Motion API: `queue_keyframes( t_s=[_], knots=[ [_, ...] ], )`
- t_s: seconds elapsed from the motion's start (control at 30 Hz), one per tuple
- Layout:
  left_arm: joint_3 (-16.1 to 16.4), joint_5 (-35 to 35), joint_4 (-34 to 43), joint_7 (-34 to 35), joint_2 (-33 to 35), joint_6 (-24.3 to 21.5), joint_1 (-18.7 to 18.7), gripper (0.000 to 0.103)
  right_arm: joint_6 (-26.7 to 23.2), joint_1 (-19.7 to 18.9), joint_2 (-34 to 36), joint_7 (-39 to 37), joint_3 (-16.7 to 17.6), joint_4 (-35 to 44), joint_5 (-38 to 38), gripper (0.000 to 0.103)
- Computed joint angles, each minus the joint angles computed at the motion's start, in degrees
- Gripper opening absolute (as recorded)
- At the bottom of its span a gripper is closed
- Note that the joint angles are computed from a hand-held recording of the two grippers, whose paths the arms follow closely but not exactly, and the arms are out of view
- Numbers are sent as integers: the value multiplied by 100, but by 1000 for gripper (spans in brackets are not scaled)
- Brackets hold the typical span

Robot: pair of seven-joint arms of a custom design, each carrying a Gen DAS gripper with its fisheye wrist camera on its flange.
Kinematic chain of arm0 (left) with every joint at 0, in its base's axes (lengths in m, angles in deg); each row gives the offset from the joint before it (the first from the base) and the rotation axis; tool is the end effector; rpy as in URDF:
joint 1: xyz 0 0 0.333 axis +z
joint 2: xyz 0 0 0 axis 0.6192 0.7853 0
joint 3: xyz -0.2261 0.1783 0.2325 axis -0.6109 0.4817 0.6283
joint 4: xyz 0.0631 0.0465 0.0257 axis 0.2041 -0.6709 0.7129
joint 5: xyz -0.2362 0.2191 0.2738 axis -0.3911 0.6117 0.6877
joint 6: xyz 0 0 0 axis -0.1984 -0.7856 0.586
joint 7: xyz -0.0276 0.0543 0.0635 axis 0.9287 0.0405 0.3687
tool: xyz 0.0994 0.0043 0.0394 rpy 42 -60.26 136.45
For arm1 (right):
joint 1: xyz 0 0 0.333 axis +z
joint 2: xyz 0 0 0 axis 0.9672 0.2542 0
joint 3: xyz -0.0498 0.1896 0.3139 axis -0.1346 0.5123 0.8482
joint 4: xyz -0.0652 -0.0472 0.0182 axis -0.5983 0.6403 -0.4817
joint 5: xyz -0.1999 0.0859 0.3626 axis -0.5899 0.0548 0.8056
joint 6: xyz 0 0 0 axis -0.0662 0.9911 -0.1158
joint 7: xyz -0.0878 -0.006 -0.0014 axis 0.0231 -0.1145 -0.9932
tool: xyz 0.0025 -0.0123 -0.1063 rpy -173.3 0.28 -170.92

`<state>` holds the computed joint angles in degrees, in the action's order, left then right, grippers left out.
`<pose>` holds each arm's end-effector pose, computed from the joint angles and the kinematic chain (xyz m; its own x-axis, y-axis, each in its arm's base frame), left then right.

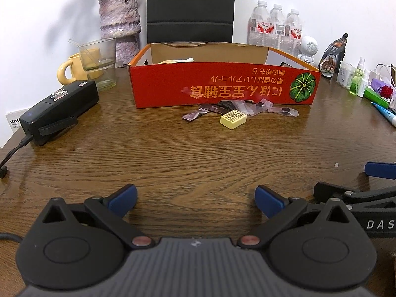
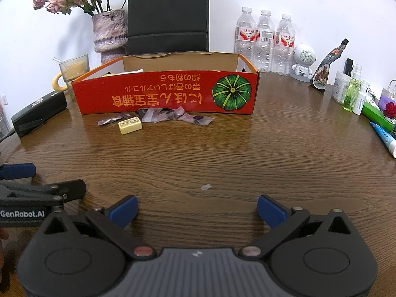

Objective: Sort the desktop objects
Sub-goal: 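Withdraw both tools from the box and hold them over the table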

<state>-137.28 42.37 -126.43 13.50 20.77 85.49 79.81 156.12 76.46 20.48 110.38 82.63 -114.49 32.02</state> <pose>0.4209 -0.3071 0.4494 0.0919 -0.9958 -0.0041 -0.6437 -0.0562 -0.7632 0.4400 0.1716 0.4359 0.2906 -0.9566 -0.0220 -0.6257 -0.1725 -0.7607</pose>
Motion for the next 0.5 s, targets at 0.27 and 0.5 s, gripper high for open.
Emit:
queue_keyframes(
  t_s=[0.27, 0.5],
  knots=[
    [-8, 21, 14, -9, 11, -15, 8, 103, -14, 12, -2, 3, -9, 7, 1, 103],
    [-14, 28, 16, -22, 10, -14, 12, 103, -20, 38, -6, 19, -43, 6, -28, 103]
  ],
)
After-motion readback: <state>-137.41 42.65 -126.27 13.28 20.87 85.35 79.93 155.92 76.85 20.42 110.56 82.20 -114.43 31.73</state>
